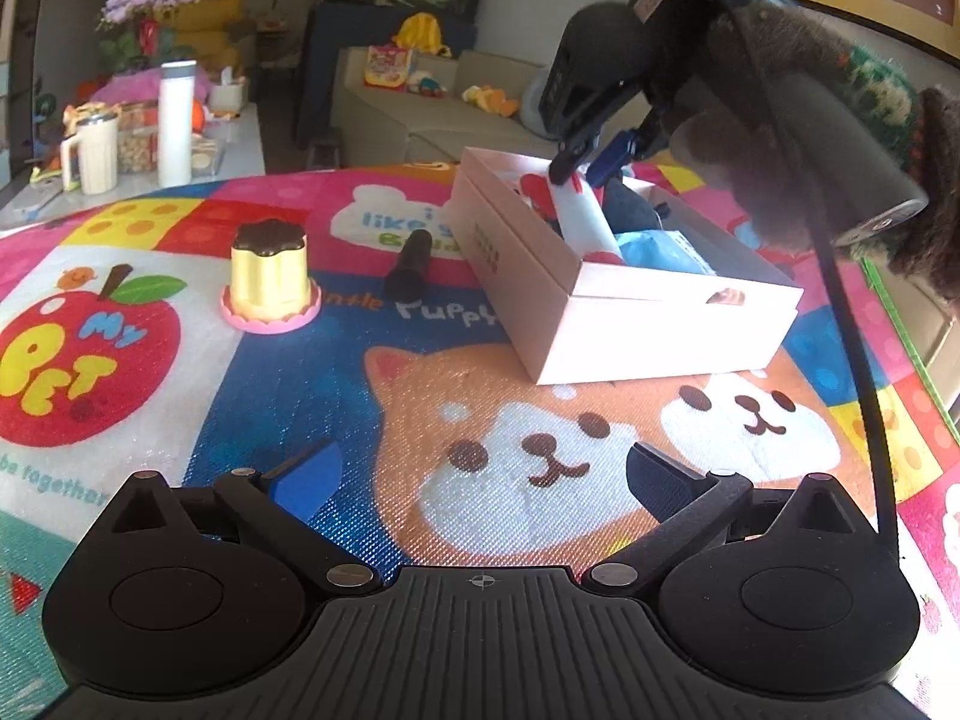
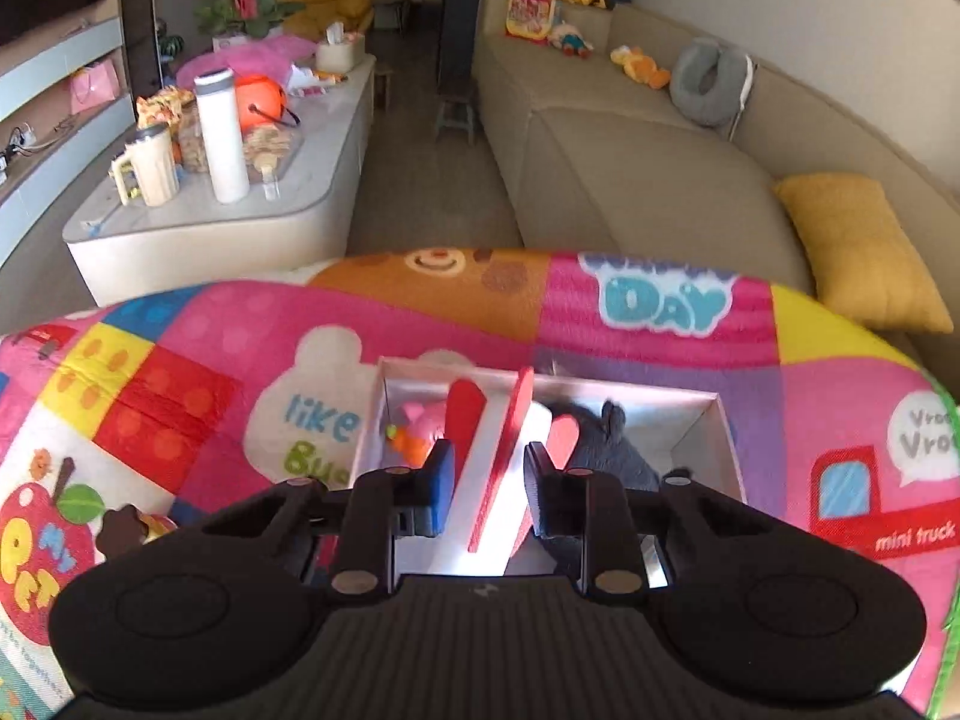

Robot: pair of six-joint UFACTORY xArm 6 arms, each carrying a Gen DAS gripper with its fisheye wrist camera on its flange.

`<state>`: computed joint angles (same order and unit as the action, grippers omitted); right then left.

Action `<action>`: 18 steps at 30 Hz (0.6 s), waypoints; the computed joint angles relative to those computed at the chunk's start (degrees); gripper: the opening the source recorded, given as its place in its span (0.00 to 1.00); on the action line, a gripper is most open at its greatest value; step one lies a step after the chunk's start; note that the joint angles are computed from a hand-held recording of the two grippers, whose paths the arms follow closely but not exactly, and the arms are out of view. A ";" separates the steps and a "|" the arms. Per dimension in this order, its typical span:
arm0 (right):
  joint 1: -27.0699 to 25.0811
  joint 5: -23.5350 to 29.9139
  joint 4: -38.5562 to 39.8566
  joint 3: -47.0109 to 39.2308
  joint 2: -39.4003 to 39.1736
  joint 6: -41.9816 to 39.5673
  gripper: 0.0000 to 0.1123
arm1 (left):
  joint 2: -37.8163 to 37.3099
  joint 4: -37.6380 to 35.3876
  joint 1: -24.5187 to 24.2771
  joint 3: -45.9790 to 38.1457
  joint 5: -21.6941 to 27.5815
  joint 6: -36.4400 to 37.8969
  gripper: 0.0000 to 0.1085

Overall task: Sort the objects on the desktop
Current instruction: 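Lower the bottle and marker toy into the pink box and open both grippers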

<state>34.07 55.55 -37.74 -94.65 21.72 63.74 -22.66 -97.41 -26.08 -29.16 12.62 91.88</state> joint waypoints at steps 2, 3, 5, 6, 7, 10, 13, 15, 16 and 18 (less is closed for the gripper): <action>-0.74 -2.42 -1.04 1.24 0.49 0.50 0.19 | 0.04 0.14 0.13 0.02 0.14 -0.27 0.95; -0.70 -2.22 -1.02 0.62 1.01 -0.34 0.19 | 0.11 0.38 0.15 -0.02 0.17 -0.60 0.95; 0.41 0.01 -2.64 -1.46 1.55 -1.79 0.20 | 0.12 0.54 0.05 -0.03 0.01 -0.77 0.95; 1.57 1.05 -6.17 -2.18 1.46 -1.11 0.20 | 0.18 0.56 -0.10 -0.07 -0.23 -0.77 0.95; 2.59 1.69 -8.41 -3.00 1.34 -1.20 0.24 | 0.24 0.57 -0.23 -0.11 -0.44 -0.77 0.95; 3.11 -1.68 -0.77 -6.34 2.26 -6.53 0.26 | 0.24 0.50 -0.37 -0.09 -0.65 -0.76 0.95; 2.50 2.49 15.94 -16.98 10.19 -15.42 0.25 | 0.21 0.46 -0.27 -0.07 -0.49 -0.75 0.95; 2.58 7.97 18.80 -25.63 16.80 -16.48 0.25 | 0.20 0.31 0.00 -0.07 -0.05 -0.72 0.95; 2.73 9.16 18.36 -28.50 19.20 -15.78 0.25 | 0.25 0.31 0.36 -0.09 0.49 -0.84 0.95; 2.84 10.59 18.30 -33.10 23.02 -15.71 0.25 | 0.25 0.41 1.47 -0.08 2.21 -1.32 0.95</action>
<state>36.91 66.14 -19.44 -127.75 44.74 48.03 -22.41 -97.00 -24.60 -29.24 14.84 90.56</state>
